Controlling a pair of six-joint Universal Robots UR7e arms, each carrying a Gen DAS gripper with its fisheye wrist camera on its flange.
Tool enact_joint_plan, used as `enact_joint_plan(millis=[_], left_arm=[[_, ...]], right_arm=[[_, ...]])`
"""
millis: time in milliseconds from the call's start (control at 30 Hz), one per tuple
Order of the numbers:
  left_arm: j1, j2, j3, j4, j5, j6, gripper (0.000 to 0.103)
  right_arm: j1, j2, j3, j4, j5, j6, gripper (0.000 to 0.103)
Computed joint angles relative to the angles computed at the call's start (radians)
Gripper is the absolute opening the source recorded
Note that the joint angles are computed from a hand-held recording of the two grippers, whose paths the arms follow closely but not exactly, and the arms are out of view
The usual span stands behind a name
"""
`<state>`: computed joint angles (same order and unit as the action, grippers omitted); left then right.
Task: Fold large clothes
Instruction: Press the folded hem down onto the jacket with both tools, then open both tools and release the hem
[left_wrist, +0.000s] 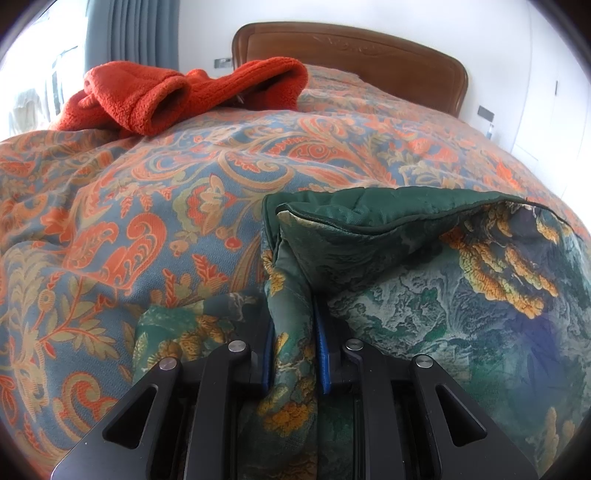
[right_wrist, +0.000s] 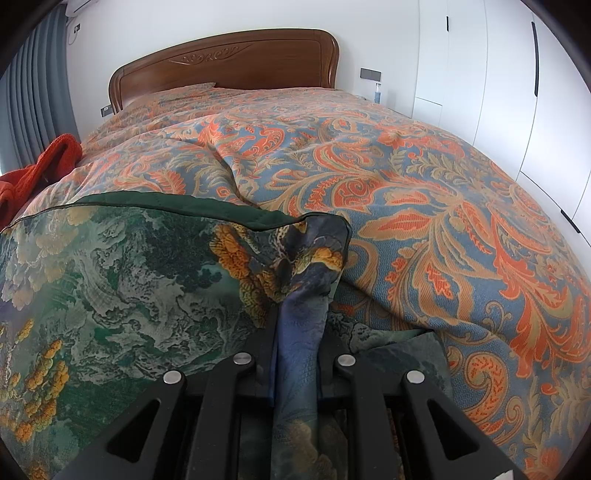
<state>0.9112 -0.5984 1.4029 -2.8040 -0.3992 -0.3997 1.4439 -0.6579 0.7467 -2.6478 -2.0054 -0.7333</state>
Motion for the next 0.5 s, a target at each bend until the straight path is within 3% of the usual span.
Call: enact_joint_plan(millis=[133,233,300,367,400,500], left_arm=[[-0.004,-0.026,0.037,-0.036,-0.024,-0.010,0.029],[-0.016,-0.064,0.080,-0.029,-0.034,-0.062,0.058],[-0.030,-0.103,0.117,0.010,-0.047,-0.105,0.086],[-0.052,-0.140,0.147,0.097,-0.028,-0.167,0.095],[-0.069,-0.162,0.165,0.151,-0.014,-0.200,0.097],[-0.120,-0.209,0.217,0.193,-0.005,-0.198,0.097]], right_arm=[[0.000,-0.006,0.013,-0.020,0.003,0.001,0.017],[-0.003,-0.020,0.035,-0.035,0.019,0.007,0.019],[-0.007,-0.031,0.036,-0.005,0.035,0.032,0.020],[-0.015,-0.039,0.011,0.067,0.063,0.098,0.025],[-0.019,-0.038,-0.011,0.112,0.077,0.132,0.026],[-0.021,-0.018,-0.123,0.282,0.085,0.233,0.042]])
